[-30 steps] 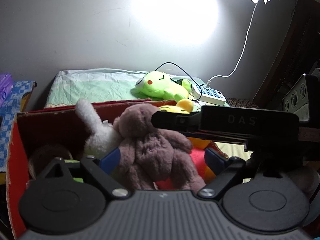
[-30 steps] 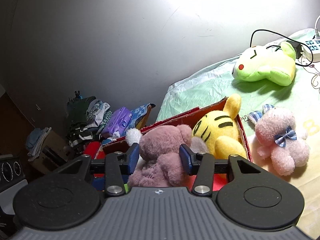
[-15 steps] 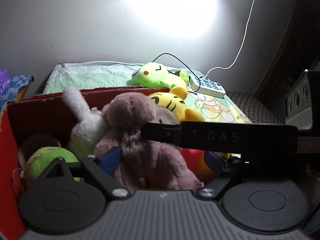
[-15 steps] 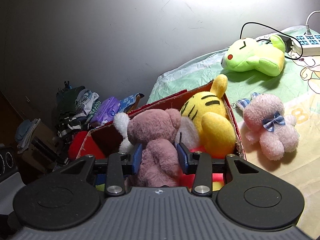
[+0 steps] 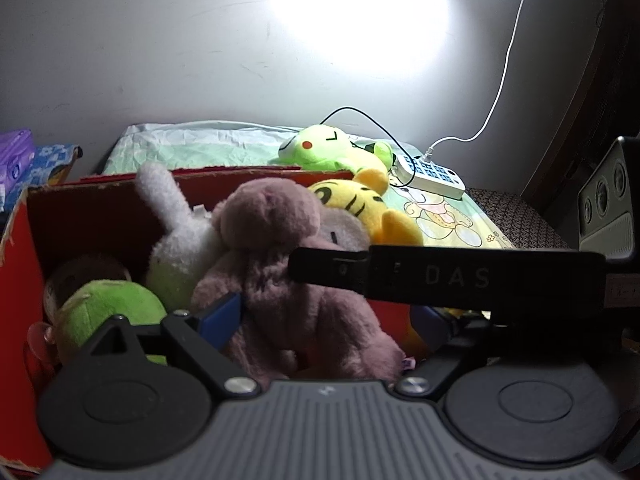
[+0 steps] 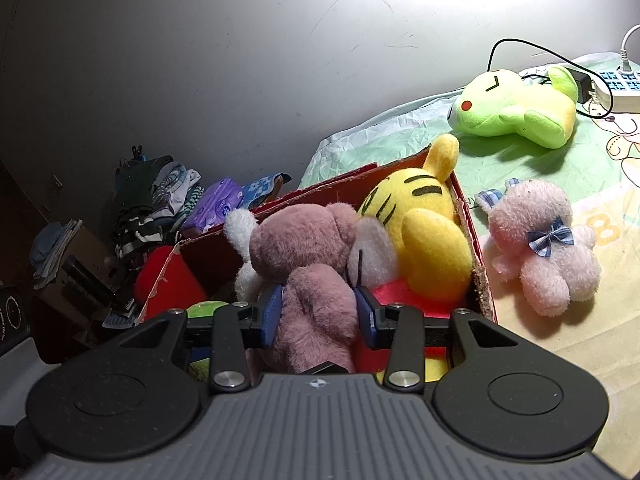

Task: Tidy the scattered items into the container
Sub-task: 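Lower the teddy bear into the red box and open the right tool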

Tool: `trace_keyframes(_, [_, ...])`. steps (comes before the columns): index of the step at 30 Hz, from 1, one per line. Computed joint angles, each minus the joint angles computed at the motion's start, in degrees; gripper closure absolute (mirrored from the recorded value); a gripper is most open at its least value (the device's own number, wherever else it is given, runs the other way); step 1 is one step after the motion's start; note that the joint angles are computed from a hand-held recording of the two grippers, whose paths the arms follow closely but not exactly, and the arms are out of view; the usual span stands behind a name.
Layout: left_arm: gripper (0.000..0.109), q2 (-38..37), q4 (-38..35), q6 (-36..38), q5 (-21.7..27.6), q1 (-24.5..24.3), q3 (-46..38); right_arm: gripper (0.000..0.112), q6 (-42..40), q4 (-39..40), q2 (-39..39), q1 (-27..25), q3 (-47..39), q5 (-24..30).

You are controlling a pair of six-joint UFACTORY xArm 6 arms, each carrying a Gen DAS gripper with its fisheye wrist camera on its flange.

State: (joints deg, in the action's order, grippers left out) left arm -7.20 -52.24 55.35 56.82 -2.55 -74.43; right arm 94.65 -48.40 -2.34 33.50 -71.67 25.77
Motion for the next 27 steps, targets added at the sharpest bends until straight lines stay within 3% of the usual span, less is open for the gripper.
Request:
trace_keyframes(12, [0.011, -1.3, 1.8, -2.3, -1.7, -0.4, 1.7, 0.071, -0.1, -4.5, -0.8, -0.3, 1.8, -2.8])
trace_keyframes(16, [0.011, -1.0, 6.4, -8.4, -2.0, -0.9, 2.4, 0.068, -3.0, -4.2, -1.0, -0.8, 2.7, -5.0])
trace_keyframes(19, [0.012, -2.1, 5.9, -11.7, -3.4, -0.8, 4.2, 0.066, -8.0, -1.9, -1.2, -1.2, 3.3, -6.9])
trace_keyframes(23, [0.012, -5.2, 8.5, -14.4, -7.7, -2.5, 6.8, 0.065, -11.4, 1.8, -3.4, -3.6, 6.7, -14.3])
trace_keyframes(25, [0.012, -7.8, 10.9, -15.9, -11.8, -3.9, 8.8, 0.065, -7.9, -2.6, -5.9, -5.7, 9.1, -19.0])
trace_keyframes(27, [0.012, -10.4, 13.8, -18.0, -15.7, -5.3, 10.7, 0.065, 2.0, -13.7, -8.6, -8.6, 10.5, -23.7])
